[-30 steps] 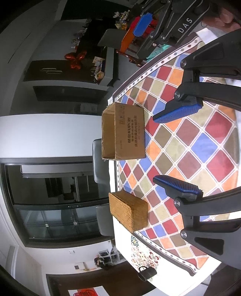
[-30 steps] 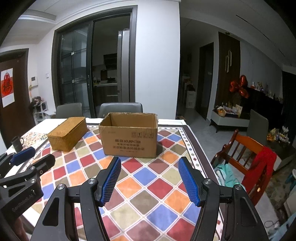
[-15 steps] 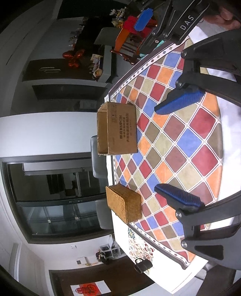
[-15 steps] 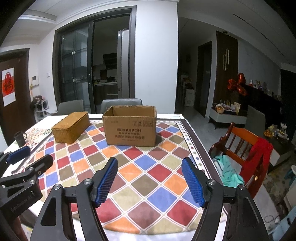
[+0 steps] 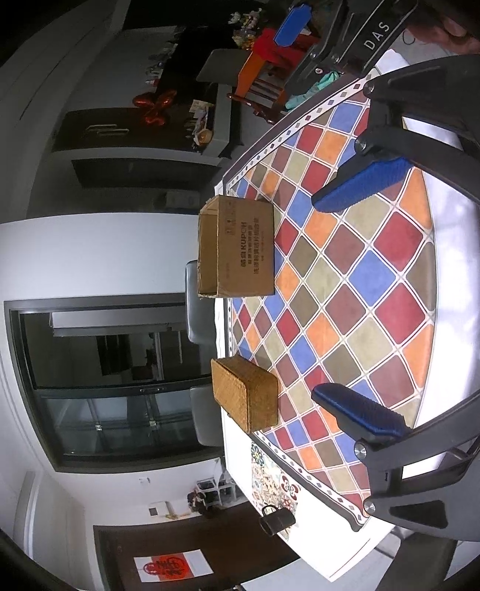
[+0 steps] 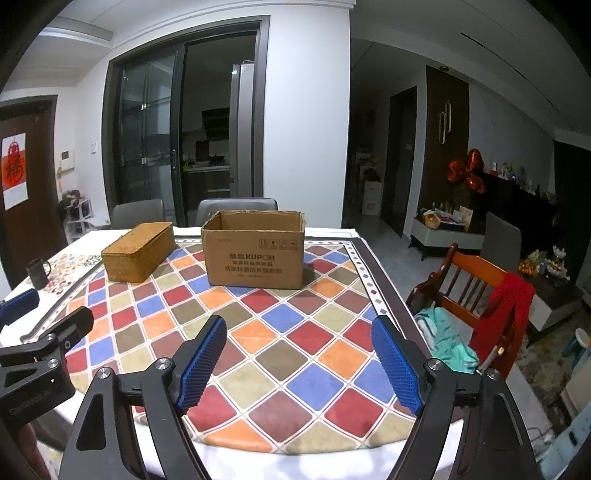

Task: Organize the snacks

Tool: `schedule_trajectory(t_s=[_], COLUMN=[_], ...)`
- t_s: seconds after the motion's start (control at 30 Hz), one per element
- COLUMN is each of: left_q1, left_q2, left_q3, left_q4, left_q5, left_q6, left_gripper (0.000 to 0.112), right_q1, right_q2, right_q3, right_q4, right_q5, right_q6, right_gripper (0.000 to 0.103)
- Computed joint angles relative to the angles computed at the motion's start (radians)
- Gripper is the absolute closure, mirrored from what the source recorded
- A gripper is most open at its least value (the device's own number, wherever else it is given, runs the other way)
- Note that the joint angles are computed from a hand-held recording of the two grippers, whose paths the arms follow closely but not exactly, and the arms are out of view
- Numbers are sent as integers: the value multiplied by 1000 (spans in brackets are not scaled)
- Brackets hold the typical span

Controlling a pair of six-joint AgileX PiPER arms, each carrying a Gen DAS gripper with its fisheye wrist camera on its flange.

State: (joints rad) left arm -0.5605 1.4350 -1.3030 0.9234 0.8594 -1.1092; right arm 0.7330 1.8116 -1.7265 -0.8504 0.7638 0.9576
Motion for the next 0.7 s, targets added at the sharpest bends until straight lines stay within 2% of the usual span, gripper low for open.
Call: schedule_trajectory(t_s=[0.7], left_q1=[-1], left_q2=[-5], left_q3=[10], left_q4=[-2], left_q5=[-6], left_q6=[-6], left_gripper=[17], right_q1=[2], right_q2=[-14], right_q3=[19], right_q4=[-8], right_q5=[-4], right_q6=[14], right_gripper=[22])
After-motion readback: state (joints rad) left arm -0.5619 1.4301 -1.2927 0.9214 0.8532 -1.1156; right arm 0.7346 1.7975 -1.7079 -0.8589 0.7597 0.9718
